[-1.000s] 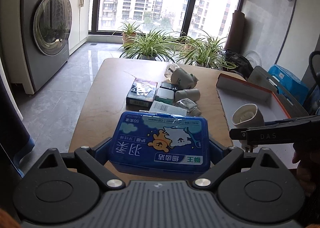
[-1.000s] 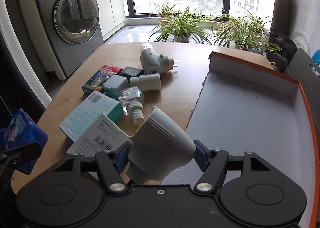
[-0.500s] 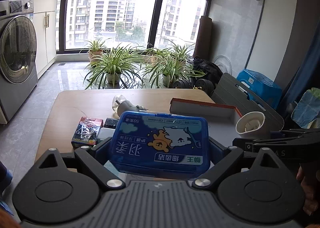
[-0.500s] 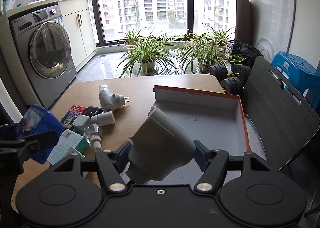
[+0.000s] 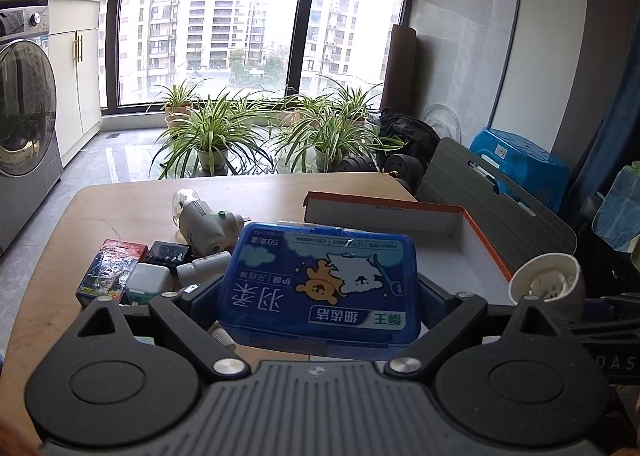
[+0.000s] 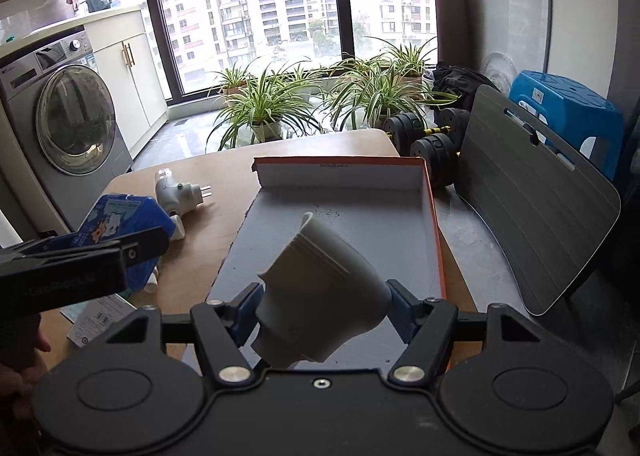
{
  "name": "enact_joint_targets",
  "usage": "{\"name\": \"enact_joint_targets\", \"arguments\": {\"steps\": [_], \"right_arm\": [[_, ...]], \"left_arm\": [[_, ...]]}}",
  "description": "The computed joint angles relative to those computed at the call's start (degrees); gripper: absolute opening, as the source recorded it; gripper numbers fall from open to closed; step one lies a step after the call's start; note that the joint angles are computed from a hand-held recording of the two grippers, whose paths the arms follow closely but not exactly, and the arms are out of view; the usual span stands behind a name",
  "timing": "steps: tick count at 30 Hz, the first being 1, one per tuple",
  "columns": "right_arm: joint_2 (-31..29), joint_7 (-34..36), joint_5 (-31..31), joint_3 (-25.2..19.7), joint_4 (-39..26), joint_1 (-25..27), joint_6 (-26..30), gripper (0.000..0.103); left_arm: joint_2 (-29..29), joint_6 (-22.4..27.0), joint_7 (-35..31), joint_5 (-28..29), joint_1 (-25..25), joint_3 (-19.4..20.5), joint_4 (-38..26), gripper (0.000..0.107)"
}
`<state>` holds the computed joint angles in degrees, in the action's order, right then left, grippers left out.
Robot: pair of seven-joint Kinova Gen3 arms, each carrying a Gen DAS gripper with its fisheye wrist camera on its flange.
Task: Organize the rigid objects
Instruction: 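Carry the tissue pack and plug adapter over the orange-rimmed tray box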
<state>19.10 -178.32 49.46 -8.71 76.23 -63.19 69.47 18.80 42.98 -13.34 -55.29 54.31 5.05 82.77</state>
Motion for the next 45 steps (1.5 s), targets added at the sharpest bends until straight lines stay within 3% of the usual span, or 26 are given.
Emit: {"name": "enact_joint_targets", "arguments": {"steps": [8,13,20,27,38,45], "right_arm": [[-0.5,-1.1,-0.9,0.2,2.3,1.9,-2.0,0.079],[-0.7,-1.3,-1.1,0.1,3.1,2.5,-2.5,0.079],[-1.2,-2.4,-1.4,-0.2,4.5,3.2,-3.8,0.079],[-1.9,-1.6,-0.7,-0.4,4.9,3.7,-4.5,0.079],[-2.2,-0.7,0.2,-0.6,4.3,4.2,-4.2,0.079],[-2.4,2.4,1.3,0.0,1.9,4.9,-3.8,0.079]], "left_arm": [[3.5,-1.1,1.4,-3.2,1.8,-1.9,-0.6,0.097],[4.7,-0.5,-0.4,-2.5,2.4,-2.2,-1.1,0.097],[2.6,-3.7,0.5,0.8,2.3,-1.0,1.8,0.097],[2.6,-1.2,-1.8,3.3,2.6,-0.8,-0.9,0.094],[2.7,0.1,-2.0,2.7,2.9,-1.7,-3.2,0.094],[5.6,7.3,-8.9,5.6,3.0,-1.3,-12.6,0.094]]}}
